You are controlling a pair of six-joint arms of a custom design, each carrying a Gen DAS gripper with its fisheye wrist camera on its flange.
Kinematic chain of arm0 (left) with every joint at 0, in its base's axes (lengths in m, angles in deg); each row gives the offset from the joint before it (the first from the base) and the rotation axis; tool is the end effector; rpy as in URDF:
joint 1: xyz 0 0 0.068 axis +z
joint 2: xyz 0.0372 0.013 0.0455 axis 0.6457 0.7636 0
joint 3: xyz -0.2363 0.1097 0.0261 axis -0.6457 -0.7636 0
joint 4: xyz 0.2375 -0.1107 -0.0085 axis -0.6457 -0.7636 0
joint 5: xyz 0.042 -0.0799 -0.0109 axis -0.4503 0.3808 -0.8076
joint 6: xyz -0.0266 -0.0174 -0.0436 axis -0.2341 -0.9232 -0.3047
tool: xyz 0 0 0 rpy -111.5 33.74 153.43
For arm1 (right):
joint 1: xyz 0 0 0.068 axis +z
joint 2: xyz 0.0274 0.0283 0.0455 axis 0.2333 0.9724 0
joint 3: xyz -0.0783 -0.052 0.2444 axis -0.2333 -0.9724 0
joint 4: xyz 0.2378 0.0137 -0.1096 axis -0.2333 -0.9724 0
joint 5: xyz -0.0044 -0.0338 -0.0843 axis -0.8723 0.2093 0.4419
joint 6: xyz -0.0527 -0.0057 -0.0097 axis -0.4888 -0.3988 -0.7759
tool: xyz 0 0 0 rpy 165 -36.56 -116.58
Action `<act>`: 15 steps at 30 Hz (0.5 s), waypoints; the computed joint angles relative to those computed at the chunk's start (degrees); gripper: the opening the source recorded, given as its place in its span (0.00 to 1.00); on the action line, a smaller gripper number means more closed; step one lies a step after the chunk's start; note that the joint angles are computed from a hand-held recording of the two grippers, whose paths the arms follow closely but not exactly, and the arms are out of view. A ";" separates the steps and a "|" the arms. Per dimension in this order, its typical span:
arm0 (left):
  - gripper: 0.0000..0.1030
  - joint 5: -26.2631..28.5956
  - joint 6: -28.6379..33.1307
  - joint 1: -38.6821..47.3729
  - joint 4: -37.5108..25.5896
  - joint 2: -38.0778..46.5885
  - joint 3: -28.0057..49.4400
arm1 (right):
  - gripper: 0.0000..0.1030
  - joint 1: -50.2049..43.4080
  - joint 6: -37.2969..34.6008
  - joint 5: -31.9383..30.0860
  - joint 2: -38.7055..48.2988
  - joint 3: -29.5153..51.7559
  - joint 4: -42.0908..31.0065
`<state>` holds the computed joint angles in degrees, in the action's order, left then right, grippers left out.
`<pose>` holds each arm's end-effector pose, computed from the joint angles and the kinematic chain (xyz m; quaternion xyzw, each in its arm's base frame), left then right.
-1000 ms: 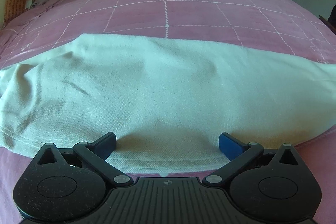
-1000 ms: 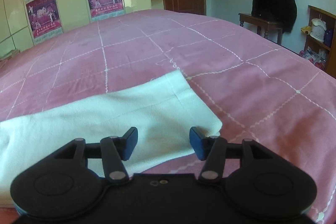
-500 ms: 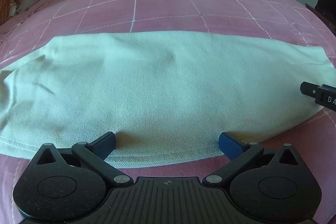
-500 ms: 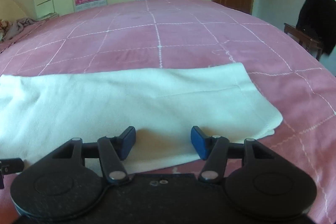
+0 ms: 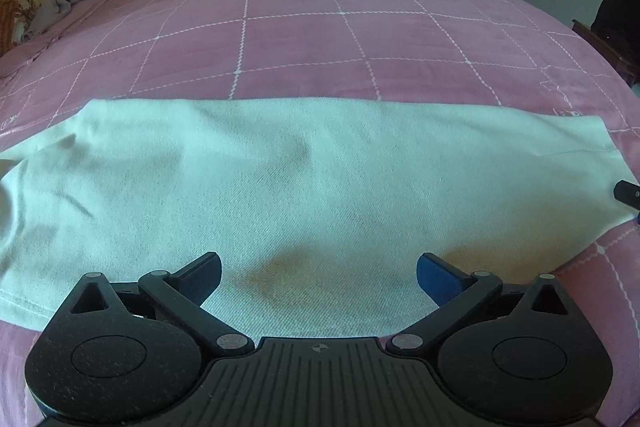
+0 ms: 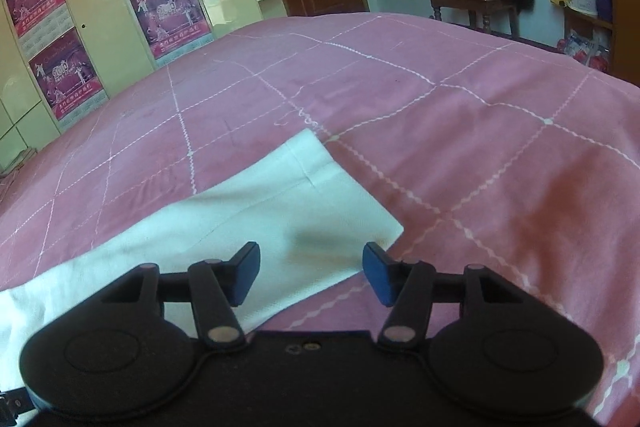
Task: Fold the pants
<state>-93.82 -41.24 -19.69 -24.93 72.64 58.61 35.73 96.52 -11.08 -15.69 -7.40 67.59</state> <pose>0.1379 -0.1971 0.1919 -0.0690 0.9441 0.0320 0.3207 0.2042 0.0709 0.1862 0.1435 0.8862 0.0543 0.4371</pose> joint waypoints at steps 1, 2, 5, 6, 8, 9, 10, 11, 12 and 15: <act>1.00 0.14 0.90 0.47 0.63 0.41 0.19 | 0.56 0.62 0.31 1.47 0.25 0.29 -0.52; 1.00 0.14 1.70 1.02 1.14 1.04 0.45 | 0.56 0.76 0.96 2.49 0.43 0.45 -0.90; 1.00 1.14 3.50 2.99 3.02 2.89 0.48 | 0.55 -1.88 4.44 0.91 -0.29 -0.27 -1.60; 1.00 2.15 4.19 3.76 3.73 3.59 0.37 | 0.55 -3.49 4.95 -1.61 0.05 -0.59 -1.29; 1.00 4.21 5.20 4.74 5.57 4.54 -0.53 | 0.56 -4.78 5.28 -3.94 0.40 -1.21 -0.07; 1.00 4.22 5.35 4.70 6.37 4.59 -1.08 | 0.56 -5.13 5.29 -5.25 0.16 -1.79 0.99; 1.00 4.23 5.53 4.69 6.77 4.94 -1.22 | 0.54 -5.50 5.46 -6.90 0.15 -2.24 2.07; 1.00 4.22 5.68 4.67 6.89 5.26 -1.16 | 0.48 -5.61 5.51 -7.78 0.59 -2.39 2.82; 1.00 4.28 5.97 4.74 6.99 5.49 -1.08 | 0.38 -5.77 5.36 -8.72 1.18 -2.43 3.77; 1.00 4.17 5.90 4.58 6.93 5.91 -0.93 | 0.18 -8.17 7.38 -13.60 1.99 -3.88 8.22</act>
